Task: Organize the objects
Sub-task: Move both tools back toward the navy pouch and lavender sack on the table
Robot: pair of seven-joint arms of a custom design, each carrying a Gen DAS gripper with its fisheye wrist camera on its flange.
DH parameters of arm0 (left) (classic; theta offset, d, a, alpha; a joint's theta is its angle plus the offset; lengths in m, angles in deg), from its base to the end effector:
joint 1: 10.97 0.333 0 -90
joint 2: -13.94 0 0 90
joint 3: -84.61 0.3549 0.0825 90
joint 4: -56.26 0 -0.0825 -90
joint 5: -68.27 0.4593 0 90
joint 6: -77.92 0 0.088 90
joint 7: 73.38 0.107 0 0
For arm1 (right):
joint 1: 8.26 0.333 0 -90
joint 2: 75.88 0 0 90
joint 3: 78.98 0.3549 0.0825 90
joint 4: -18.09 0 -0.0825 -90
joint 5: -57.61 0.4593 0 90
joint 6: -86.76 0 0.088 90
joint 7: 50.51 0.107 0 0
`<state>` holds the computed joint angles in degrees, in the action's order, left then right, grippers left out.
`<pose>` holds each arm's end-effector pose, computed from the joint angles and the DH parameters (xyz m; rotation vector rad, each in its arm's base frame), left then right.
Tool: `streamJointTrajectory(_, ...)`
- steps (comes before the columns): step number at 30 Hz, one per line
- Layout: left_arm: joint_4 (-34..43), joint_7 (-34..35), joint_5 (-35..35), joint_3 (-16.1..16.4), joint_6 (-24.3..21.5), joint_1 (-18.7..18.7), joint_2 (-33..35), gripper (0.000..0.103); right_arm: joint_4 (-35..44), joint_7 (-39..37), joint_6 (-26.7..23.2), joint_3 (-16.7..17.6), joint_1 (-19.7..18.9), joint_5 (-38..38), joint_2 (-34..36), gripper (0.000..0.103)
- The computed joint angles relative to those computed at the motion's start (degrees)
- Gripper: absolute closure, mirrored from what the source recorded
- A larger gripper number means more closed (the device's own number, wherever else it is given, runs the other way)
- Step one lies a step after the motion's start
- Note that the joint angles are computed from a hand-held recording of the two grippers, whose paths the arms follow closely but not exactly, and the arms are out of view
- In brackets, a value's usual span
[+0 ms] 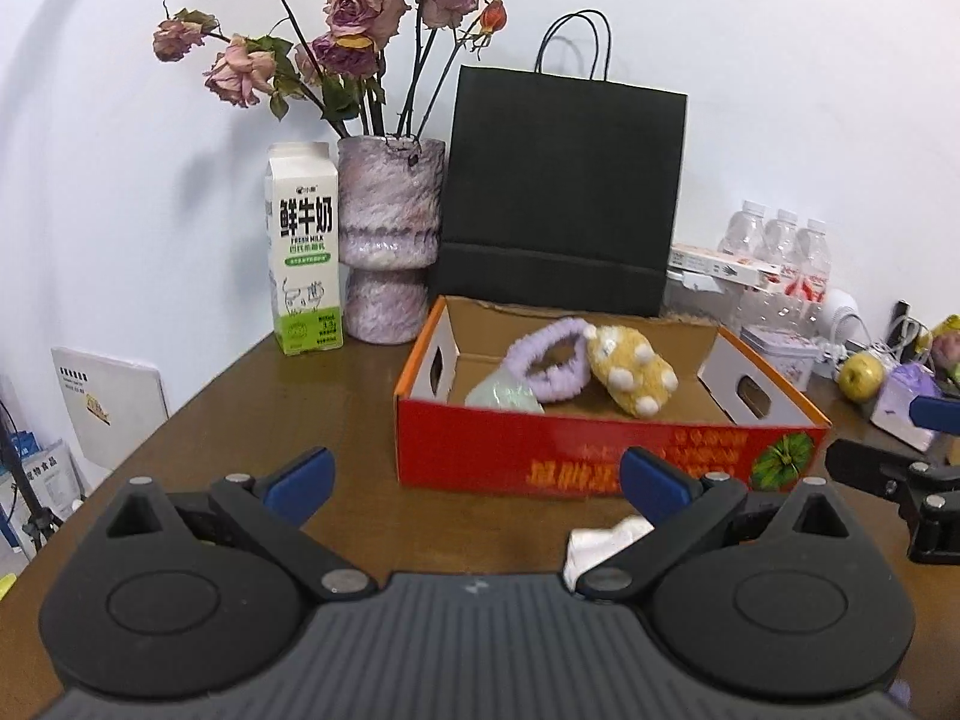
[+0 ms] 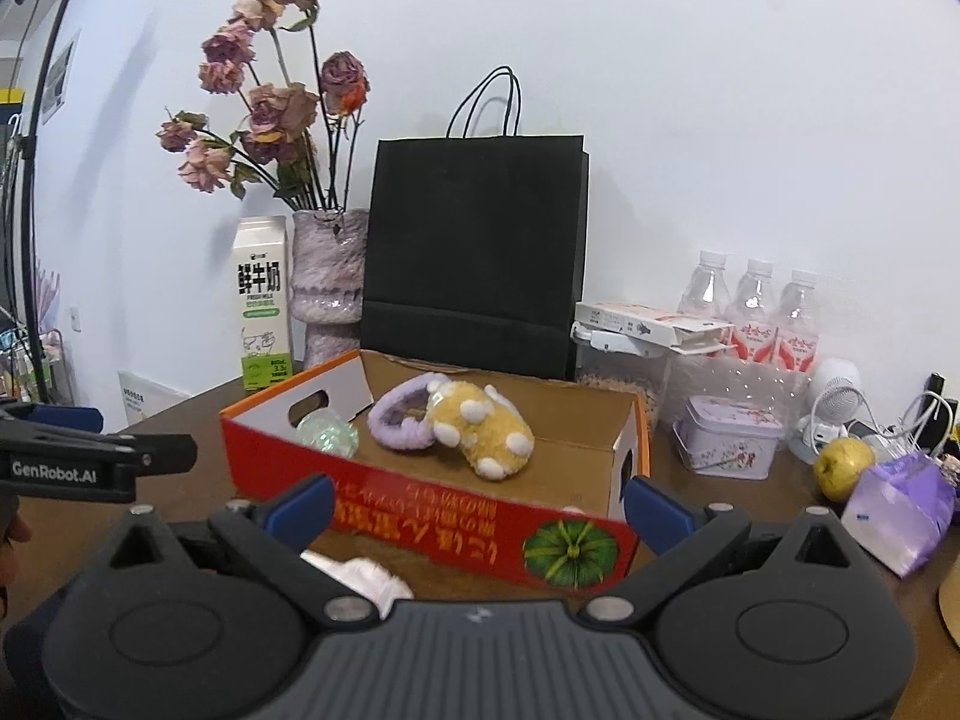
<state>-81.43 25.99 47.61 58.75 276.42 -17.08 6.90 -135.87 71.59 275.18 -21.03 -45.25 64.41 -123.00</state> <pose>0.5018 -0.2722 0.4892 -1.2936 1.8237 -1.2563 0.4288 0.1896 0.4903 -1.4215 1.5335 -1.1353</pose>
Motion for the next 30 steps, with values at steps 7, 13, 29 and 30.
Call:
streamJointTrajectory(7,-7.23,-11.08,13.65,6.72,-0.35,-3.96,-4.70,0.000,-4.20,3.07,-3.51,-0.43,7.02,0.03,-3.82,0.000)
streamJointTrajectory(13,-10.99,-19.64,25.19,13.36,-1.88,-7.49,-7.58,0.000,-5.75,7.75,-9.72,0.04,11.43,-3.24,-7.18,0.000)
streamJointTrajectory(29,-13.50,-33.84,44.72,28.16,-6.70,-16.49,-10.25,0.000,-5.71,18.23,-24.30,-5.65,24.54,-9.57,-2.90,0.000)
streamJointTrajectory(30,-13.58,-34.09,45.07,28.14,-6.73,-16.39,-10.32,0.000,-4.83,18.48,-25.72,-6.04,24.68,-10.06,-1.52,0.000)
